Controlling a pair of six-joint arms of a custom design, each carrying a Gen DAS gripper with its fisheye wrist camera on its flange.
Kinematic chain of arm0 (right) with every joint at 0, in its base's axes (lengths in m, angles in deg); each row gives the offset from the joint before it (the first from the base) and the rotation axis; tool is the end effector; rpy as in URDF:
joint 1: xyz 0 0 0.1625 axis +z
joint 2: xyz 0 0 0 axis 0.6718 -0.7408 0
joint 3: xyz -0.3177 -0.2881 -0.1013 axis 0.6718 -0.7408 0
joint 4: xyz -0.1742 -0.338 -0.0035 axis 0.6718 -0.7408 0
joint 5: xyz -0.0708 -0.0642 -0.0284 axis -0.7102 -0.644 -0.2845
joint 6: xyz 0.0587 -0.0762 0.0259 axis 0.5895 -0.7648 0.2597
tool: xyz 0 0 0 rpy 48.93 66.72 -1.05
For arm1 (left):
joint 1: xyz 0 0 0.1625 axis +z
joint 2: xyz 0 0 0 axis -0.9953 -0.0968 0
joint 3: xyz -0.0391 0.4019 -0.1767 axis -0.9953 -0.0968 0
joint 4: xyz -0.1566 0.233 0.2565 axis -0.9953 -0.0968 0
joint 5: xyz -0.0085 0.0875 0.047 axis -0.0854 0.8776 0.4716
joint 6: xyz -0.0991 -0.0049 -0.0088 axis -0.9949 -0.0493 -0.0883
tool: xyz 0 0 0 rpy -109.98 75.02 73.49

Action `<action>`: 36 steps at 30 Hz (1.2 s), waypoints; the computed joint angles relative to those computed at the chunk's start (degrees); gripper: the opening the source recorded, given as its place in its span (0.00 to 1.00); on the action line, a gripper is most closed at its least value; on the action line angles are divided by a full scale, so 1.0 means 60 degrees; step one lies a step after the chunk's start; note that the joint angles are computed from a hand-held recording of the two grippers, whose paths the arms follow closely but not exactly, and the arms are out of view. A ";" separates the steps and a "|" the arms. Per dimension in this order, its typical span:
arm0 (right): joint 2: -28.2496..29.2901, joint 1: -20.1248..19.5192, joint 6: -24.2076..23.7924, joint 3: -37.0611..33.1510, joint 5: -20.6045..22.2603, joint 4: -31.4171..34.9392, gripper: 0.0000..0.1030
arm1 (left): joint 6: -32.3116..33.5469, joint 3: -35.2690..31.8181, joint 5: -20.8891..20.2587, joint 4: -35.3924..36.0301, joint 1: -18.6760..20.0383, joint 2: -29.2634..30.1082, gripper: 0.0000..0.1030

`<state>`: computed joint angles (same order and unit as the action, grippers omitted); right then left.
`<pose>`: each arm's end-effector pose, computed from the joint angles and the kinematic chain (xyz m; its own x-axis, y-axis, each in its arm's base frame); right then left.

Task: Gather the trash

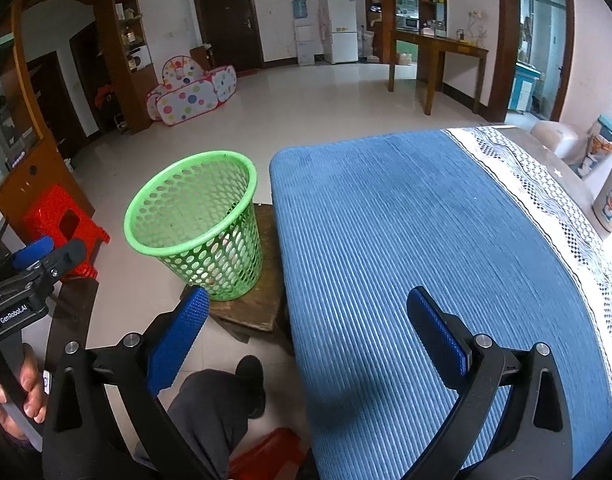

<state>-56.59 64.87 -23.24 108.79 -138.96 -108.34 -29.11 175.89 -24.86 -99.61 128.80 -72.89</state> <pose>0.2709 -0.6137 0.1806 -0.7478 -0.1987 0.6334 -0.5529 0.7146 -0.4285 -0.2715 -0.5718 0.1937 -0.7605 -0.0556 -0.6470 0.4688 0.6424 -0.6063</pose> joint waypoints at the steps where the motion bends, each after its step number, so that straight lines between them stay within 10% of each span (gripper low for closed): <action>1: 0.0024 0.0026 0.0019 -0.0008 -0.0034 0.0003 0.95 | -0.0010 0.0003 -0.0001 -0.0007 -0.0003 0.0004 0.93; 36: 0.0052 0.0032 0.0113 -0.0033 -0.0209 0.0123 0.95 | -0.0158 0.0001 0.0024 0.0224 0.0014 0.0046 0.93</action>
<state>-56.28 65.07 -22.56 108.59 -140.21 -107.60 -30.05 175.90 -24.71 -98.27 128.88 -72.62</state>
